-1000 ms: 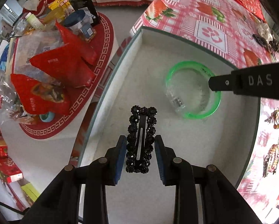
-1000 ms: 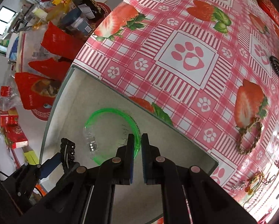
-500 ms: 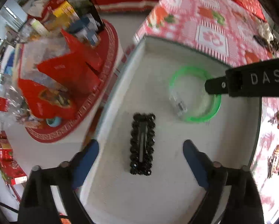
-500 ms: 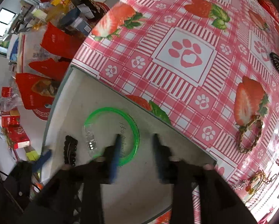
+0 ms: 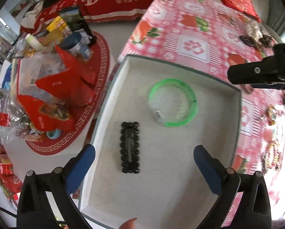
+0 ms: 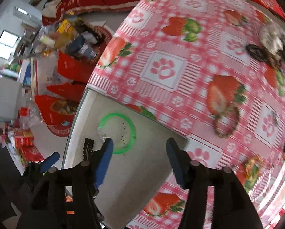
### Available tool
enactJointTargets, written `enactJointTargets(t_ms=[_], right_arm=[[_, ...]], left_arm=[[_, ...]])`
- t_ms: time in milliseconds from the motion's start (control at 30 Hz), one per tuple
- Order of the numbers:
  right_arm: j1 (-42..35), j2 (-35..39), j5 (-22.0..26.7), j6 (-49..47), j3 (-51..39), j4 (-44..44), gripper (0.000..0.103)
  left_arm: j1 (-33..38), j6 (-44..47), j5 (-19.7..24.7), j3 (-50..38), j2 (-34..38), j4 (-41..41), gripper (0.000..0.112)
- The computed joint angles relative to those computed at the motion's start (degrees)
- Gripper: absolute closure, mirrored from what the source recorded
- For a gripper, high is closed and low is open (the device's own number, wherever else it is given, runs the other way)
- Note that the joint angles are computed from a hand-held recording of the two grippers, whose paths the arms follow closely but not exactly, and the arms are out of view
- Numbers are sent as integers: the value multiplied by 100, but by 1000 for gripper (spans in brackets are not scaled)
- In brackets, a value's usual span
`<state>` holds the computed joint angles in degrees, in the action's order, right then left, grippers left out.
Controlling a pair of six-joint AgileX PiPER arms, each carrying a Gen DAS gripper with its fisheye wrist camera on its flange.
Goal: Organize jewelry
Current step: 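Move the left tool toward the braided rope bracelet while the right tool approaches the silver hairpin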
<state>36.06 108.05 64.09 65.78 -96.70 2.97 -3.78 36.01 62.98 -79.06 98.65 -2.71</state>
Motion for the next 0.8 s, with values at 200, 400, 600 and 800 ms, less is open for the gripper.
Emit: enactJointTargets(t_ms=[200, 400, 600, 800], right_arm=[[128, -1017, -66, 824, 1121, -358, 21], [383, -2268, 117, 1776, 2566, -500, 21], [814, -3343, 198, 3022, 3847, -537, 21], [1154, -4003, 336, 3632, 4578, -453, 21]], left_arm=[[-545, -118, 211, 5, -273, 46, 9], [-1232, -381, 371, 10, -437, 154, 9], [-1999, -748, 489, -73, -472, 277, 9], [-2674, -1164, 496, -182, -318, 419, 9]])
